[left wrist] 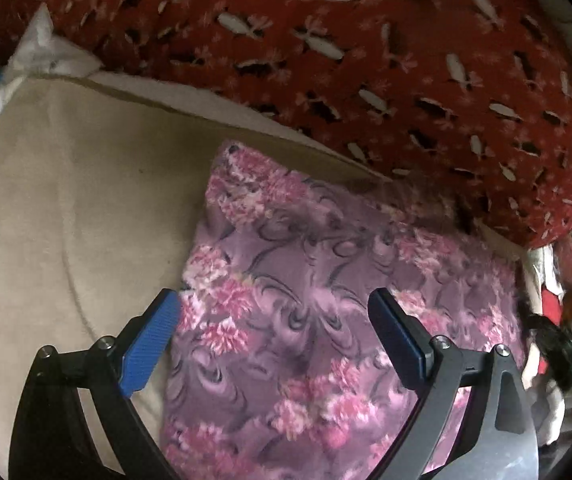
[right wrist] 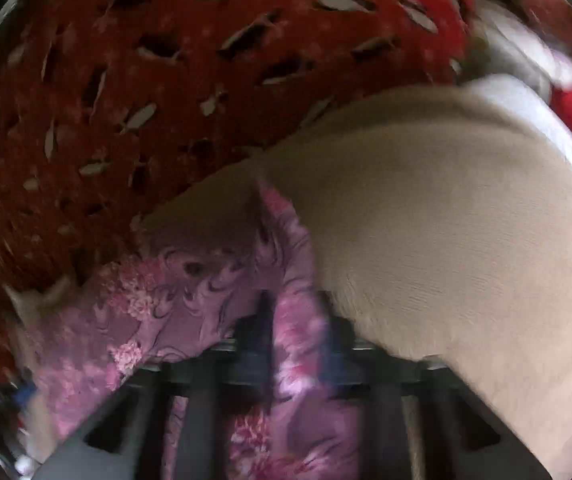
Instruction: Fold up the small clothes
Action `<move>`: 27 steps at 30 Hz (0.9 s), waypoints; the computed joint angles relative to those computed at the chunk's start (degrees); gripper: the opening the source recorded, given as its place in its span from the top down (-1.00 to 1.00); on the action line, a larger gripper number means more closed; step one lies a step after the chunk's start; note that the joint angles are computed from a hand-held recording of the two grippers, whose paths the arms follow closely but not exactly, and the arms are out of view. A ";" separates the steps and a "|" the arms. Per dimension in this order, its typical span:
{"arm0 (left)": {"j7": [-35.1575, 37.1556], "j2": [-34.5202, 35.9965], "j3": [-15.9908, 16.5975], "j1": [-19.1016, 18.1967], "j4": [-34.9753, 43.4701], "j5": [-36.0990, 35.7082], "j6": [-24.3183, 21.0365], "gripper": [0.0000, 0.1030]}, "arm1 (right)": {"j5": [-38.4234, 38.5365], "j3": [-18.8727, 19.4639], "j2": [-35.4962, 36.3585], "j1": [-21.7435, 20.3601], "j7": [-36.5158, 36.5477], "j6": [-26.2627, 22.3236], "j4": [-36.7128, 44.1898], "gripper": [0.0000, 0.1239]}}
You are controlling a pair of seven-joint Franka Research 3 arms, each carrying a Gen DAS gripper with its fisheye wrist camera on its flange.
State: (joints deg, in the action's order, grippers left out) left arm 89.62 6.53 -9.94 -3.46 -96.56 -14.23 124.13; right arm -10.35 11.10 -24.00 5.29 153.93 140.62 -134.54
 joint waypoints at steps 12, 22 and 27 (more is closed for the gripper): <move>2.55 -6.74 0.02 -0.06 -9.20 -1.21 4.45 -0.82 | -4.89 6.07 -11.60 -4.95 9.87 12.23 -10.06 0.72; -1.32 -12.88 0.97 -3.85 -16.94 4.84 2.76 -0.82 | -4.46 11.26 -11.49 -0.53 3.55 2.54 -7.98 0.46; -3.24 -17.91 0.99 -5.00 -21.74 5.97 4.47 -0.82 | -5.80 12.23 -14.29 0.42 3.90 9.11 -9.59 0.15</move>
